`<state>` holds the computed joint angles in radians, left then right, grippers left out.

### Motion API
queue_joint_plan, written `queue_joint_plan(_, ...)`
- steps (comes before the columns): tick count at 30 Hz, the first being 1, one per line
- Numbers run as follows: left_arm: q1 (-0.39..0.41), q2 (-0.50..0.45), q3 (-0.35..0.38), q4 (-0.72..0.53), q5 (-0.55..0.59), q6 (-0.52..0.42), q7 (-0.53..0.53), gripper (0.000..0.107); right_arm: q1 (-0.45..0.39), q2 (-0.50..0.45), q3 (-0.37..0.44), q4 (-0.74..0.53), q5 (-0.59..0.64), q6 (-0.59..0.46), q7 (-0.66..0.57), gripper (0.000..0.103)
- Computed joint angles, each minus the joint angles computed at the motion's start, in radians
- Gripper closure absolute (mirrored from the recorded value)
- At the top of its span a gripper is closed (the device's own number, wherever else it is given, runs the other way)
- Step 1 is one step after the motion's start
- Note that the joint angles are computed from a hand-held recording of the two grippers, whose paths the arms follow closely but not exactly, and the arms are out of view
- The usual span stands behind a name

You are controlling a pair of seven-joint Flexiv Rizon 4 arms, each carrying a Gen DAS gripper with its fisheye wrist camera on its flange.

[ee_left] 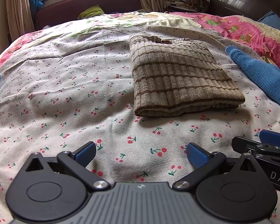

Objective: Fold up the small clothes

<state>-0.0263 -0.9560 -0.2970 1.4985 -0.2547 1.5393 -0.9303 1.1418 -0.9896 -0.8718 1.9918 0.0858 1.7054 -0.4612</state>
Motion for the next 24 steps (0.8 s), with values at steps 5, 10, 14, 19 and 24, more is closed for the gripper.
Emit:
queue_joint_plan(5,-0.002,0.001,0.005,-0.001,0.001,0.000,-0.002,0.004,0.005,0.001,-0.006,-0.001,-0.013,-0.022,0.009,0.038)
queue_joint_plan(10,-0.001,0.001,0.003,0.001,0.002,0.001,-0.003,0.004,0.010,-0.002,-0.013,0.002,-0.023,-0.030,0.020,0.037)
queue_joint_plan(14,-0.002,0.003,0.006,0.002,0.004,0.000,-0.004,0.004,0.008,-0.001,-0.013,0.002,-0.029,-0.033,0.027,0.036)
queue_joint_plan(19,-0.004,0.005,0.009,0.002,0.003,-0.007,-0.004,0.004,0.015,-0.005,-0.020,0.005,-0.032,-0.036,0.039,0.036)
queue_joint_plan(24,-0.004,0.005,0.009,0.001,0.001,-0.010,-0.005,0.004,0.018,-0.014,-0.026,0.006,-0.021,-0.023,0.051,0.036)
